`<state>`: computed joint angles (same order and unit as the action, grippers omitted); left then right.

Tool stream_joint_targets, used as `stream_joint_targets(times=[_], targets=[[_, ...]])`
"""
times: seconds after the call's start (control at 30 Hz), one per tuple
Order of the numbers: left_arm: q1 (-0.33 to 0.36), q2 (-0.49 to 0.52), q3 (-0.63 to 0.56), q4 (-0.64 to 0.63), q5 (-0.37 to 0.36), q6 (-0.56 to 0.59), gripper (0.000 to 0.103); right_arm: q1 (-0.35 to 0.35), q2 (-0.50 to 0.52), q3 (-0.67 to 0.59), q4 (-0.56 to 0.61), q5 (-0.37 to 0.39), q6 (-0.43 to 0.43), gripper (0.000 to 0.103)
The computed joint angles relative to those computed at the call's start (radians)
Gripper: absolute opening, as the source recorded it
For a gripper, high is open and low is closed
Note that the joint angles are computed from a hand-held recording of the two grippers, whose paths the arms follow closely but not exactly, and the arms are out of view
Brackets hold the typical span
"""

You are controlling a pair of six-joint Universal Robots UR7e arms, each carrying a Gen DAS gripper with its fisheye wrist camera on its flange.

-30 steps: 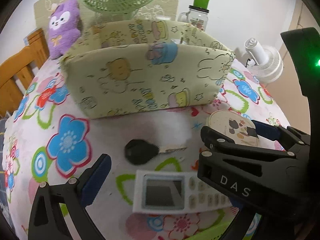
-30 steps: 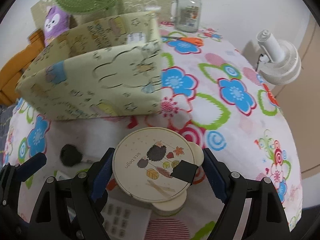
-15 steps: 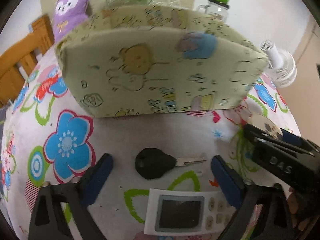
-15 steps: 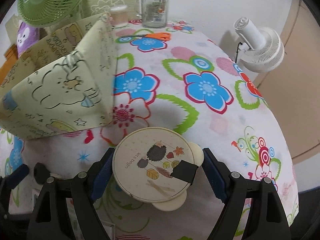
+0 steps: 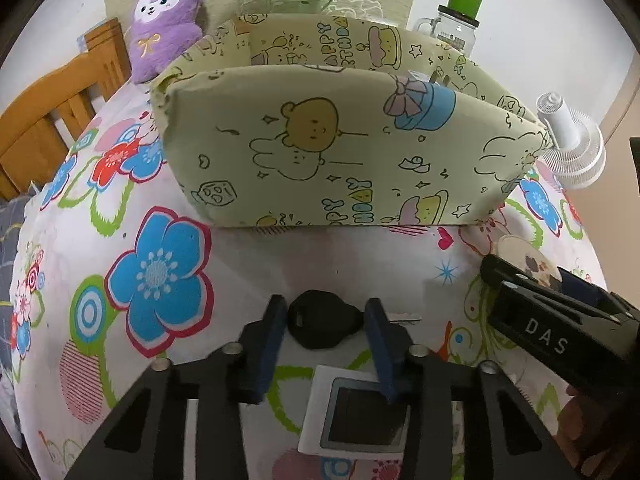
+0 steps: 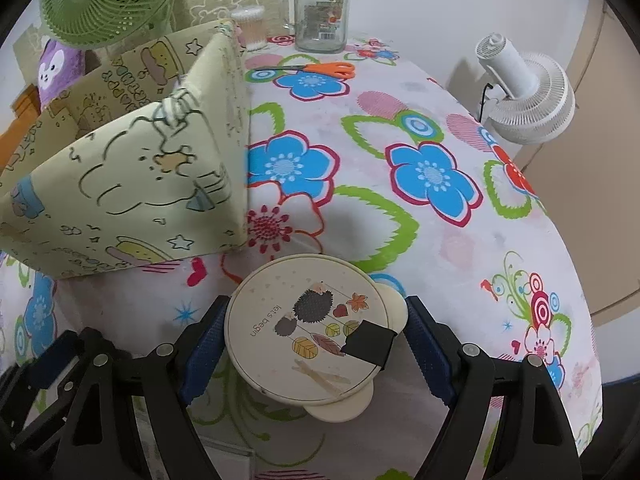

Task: Organize rigid objects
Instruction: 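Grasp the black key with the left gripper while the right holds the compact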

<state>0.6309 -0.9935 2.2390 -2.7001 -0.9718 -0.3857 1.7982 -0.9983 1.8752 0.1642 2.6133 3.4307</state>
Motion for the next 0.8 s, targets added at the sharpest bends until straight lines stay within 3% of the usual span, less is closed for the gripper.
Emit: stream_joint_targets(times=[0.23,0.33,0.5,0.57,0.67,0.8], targets=[[0.000,-0.013,0.002,0.021,-0.011,-0.029,0.038,0.017,0.009,-0.001,0.003,0.007,0.010,0.085],[-0.005,-0.014,0.001,0.007,-0.003,-0.036,0.030,0.022,0.007,0.001,0.006,0.009,0.015,0.085],[0.003,-0.003,-0.023,0.046,-0.006,-0.045,0.029,0.027,0.004,0.004,0.005,0.010,0.010,0.085],[0.005,0.000,-0.024,0.038,-0.004,-0.021,0.030,0.030,-0.002,0.009,0.000,0.008,0.009,0.085],[0.008,0.000,-0.021,0.031,-0.004,0.006,0.040,0.029,-0.007,0.016,-0.006,0.007,0.003,0.085],[-0.004,-0.002,-0.004,0.015,0.013,0.066,0.042,0.024,-0.012,0.027,-0.007,0.003,0.015,0.085]])
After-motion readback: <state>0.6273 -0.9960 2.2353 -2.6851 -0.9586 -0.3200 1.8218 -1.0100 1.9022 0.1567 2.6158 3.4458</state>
